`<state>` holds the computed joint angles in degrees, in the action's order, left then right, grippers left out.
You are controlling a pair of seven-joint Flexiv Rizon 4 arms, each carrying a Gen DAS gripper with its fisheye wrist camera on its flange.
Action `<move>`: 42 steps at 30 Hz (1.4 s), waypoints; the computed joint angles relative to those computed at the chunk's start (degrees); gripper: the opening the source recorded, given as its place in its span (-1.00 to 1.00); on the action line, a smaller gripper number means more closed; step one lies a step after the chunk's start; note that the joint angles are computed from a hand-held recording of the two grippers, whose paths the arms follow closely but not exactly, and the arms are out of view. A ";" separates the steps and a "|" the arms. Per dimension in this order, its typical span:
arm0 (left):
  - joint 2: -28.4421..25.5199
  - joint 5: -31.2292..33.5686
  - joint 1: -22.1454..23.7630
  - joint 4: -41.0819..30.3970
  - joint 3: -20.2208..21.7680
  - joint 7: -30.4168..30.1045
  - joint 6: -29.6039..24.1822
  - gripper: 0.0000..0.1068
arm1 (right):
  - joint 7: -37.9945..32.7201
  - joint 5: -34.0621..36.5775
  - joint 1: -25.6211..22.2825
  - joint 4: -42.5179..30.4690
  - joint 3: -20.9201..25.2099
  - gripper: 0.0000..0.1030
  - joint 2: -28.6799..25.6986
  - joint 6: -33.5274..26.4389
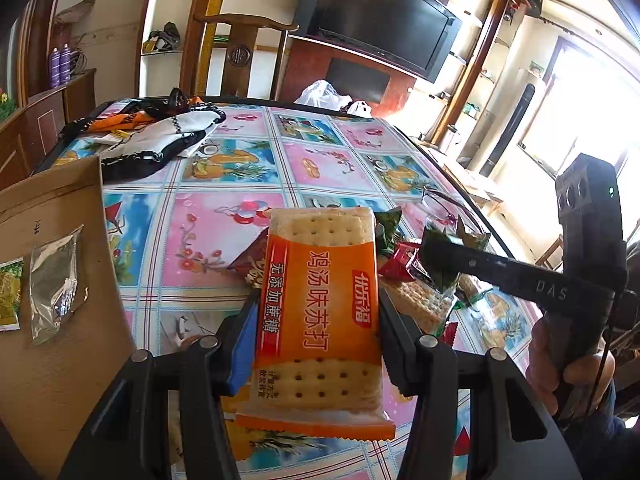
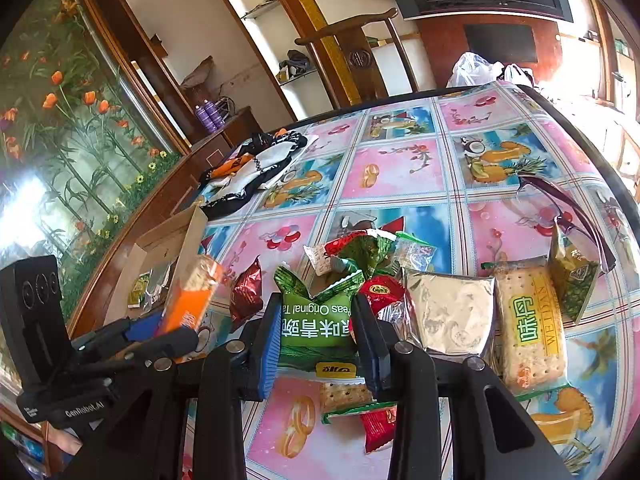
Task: Organize snacks
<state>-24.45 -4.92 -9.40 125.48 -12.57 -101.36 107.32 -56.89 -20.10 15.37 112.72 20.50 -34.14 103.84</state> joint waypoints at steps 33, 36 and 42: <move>0.19 -9.52 -9.48 1.26 10.14 1.95 3.43 -0.02 | -17.18 22.63 51.47 6.21 -48.15 -0.30 1.32 2.68; 0.22 -9.83 -9.75 1.38 10.40 2.08 3.62 -0.02 | -18.23 24.32 53.85 6.31 -50.42 -0.30 0.76 2.77; 0.27 -10.39 -10.22 1.51 10.79 2.28 3.88 -0.02 | -19.37 26.05 55.95 6.44 -52.29 -0.30 0.34 2.67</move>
